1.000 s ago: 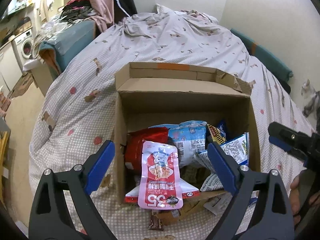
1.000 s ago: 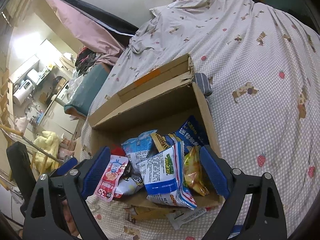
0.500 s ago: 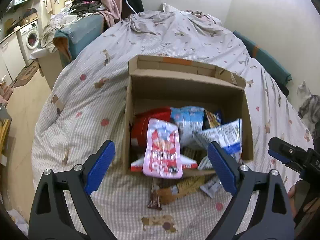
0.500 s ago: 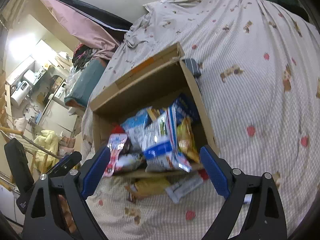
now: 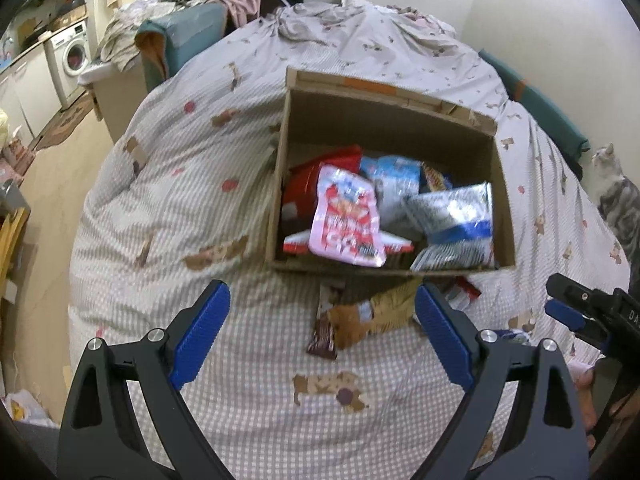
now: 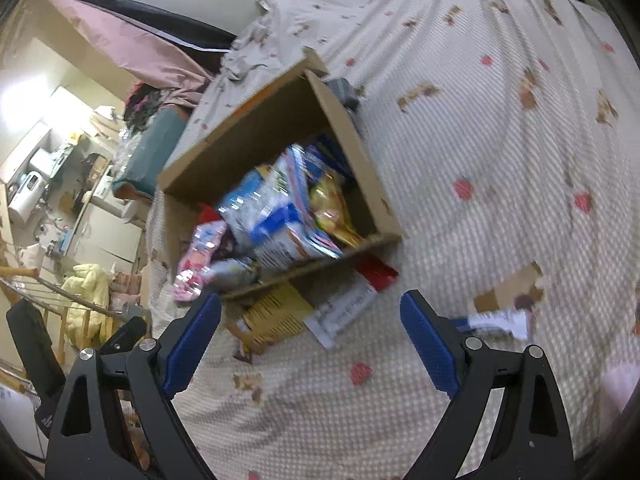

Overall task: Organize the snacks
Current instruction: 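Withdraw both open tools back toward the remaining snacks, then grasp the white packet with right tool while left tool grasps yellow peanut bag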

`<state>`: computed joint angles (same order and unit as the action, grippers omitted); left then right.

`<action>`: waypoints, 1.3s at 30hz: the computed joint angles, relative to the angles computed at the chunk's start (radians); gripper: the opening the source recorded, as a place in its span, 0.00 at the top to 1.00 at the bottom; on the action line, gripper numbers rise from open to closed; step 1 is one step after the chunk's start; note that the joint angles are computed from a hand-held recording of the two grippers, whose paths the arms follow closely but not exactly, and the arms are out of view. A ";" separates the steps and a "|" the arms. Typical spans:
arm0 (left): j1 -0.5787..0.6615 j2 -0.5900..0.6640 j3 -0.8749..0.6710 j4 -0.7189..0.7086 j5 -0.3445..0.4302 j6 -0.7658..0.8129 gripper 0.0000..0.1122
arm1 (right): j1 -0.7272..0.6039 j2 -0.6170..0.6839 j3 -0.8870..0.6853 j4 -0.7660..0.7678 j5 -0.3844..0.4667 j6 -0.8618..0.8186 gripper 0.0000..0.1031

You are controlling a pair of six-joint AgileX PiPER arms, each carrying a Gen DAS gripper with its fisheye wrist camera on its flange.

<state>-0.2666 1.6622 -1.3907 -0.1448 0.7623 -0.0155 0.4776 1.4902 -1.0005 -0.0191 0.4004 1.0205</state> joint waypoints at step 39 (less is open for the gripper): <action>0.015 0.081 0.061 -0.031 0.077 -0.112 0.18 | -0.144 0.259 -0.048 0.128 0.275 0.077 0.18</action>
